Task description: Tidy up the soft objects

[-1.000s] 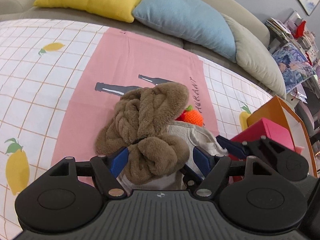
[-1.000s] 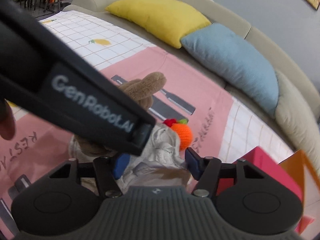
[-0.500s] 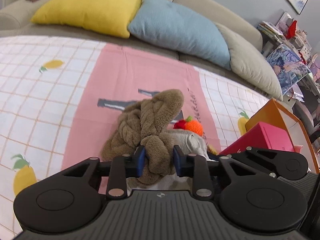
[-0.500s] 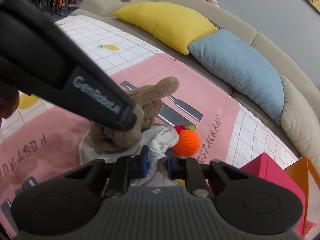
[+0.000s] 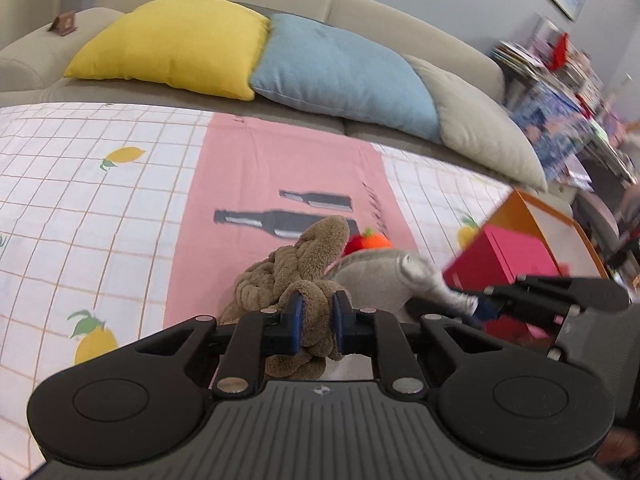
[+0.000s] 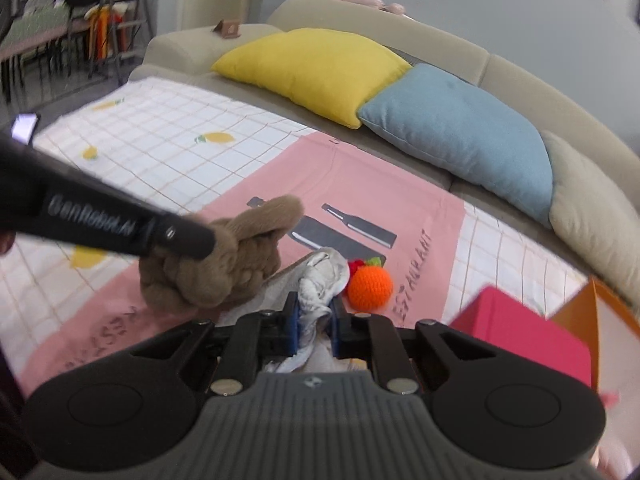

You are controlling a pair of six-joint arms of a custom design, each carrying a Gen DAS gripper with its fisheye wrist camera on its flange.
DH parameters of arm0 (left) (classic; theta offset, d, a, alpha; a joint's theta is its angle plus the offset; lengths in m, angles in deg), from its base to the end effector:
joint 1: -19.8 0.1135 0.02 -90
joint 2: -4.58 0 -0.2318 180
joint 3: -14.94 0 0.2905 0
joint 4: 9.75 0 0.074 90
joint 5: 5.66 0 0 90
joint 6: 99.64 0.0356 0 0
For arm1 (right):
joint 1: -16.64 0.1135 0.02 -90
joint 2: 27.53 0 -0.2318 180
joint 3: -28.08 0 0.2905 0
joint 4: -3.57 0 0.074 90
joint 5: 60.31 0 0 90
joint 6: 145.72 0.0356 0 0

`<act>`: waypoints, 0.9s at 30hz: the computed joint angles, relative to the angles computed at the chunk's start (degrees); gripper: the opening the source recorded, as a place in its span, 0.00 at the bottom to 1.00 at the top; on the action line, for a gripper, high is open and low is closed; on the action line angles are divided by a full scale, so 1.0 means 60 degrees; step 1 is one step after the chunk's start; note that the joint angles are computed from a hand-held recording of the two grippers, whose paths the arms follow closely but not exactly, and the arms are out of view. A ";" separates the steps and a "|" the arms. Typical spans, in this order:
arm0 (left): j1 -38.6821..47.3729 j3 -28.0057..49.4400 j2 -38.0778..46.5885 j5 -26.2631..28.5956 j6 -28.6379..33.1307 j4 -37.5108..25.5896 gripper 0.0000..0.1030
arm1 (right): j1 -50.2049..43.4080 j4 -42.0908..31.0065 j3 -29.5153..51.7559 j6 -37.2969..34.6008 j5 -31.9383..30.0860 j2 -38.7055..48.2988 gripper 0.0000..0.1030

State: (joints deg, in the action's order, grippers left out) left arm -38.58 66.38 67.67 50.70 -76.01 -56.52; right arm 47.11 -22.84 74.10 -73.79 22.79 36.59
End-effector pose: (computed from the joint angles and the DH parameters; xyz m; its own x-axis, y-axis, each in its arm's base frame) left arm 0.1499 -0.2058 0.1732 -0.6892 -0.3354 -0.6423 -0.1860 0.9386 -0.2906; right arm 0.2331 0.1421 0.1551 -0.3954 -0.5899 -0.7041 -0.7362 0.6619 -0.1411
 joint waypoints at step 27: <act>-0.1967 -0.0051 0.0836 0.1487 -0.4293 -0.0447 0.78 | -0.1216 -0.3896 -0.1883 0.0291 -0.1281 -0.2951 0.92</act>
State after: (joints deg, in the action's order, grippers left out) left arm -50.38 66.08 72.68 59.62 -101.76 -59.19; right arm 39.81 -46.22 62.80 -72.05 15.10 18.88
